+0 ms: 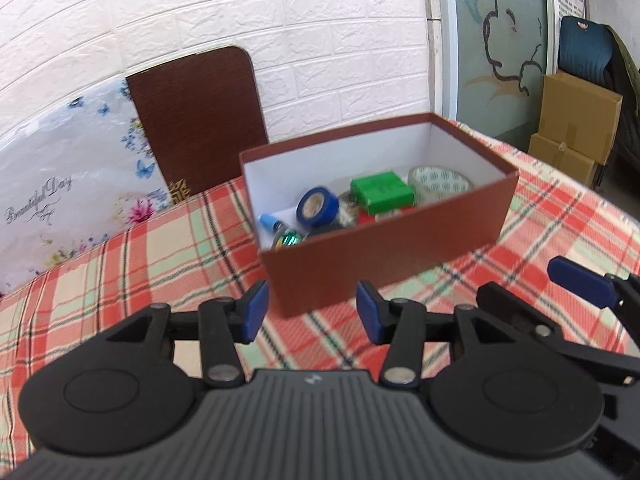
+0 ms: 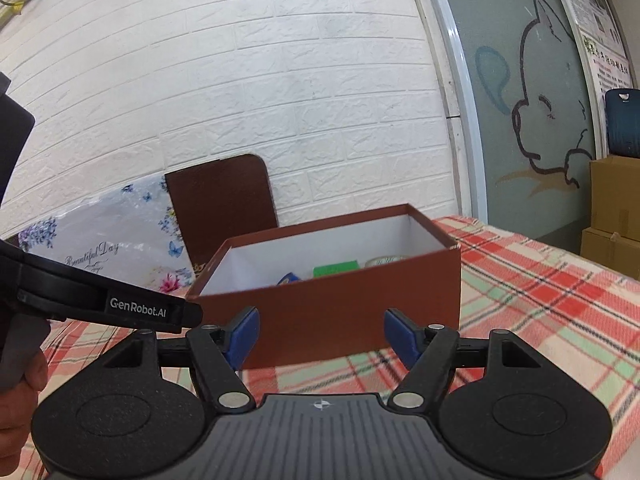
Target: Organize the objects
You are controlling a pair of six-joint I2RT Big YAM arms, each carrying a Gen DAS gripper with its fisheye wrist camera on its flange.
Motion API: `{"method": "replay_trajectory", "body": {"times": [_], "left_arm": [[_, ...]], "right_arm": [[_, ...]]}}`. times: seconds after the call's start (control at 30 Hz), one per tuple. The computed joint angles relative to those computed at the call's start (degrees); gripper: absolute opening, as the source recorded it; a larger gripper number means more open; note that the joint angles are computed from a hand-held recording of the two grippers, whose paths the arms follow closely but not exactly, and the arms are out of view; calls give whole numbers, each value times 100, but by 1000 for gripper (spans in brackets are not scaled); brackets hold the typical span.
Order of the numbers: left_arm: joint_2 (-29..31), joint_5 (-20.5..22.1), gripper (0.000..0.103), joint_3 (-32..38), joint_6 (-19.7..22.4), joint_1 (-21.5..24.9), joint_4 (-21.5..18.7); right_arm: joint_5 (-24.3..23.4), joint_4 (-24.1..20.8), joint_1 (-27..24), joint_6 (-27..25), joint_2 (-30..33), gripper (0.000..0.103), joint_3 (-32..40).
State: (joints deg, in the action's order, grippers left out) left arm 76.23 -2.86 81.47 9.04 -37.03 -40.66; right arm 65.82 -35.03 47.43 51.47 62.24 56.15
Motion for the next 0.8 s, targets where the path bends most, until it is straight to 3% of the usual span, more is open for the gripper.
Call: {"method": "replay_trajectory", "body": {"times": [0.13, 0.4, 0.57, 0.67, 0.8], "left_arm": [[-288, -9, 56, -374, 24, 114, 75], [-683, 73, 58, -858, -12, 464, 80], [-976, 141, 67, -1172, 31, 649, 206], [-1129, 202, 74, -1318, 32, 768, 264], [-1283, 175, 84, -1483, 96, 890, 347]], "right_arm": [[66, -251, 295, 504, 115, 76, 95], [147, -606, 615, 1111, 417, 76, 382], [475, -1140, 891, 1715, 692, 77, 672], [516, -1276, 966, 1789, 795, 81, 795], [591, -1649, 1028, 2008, 1018, 91, 1061]]}}
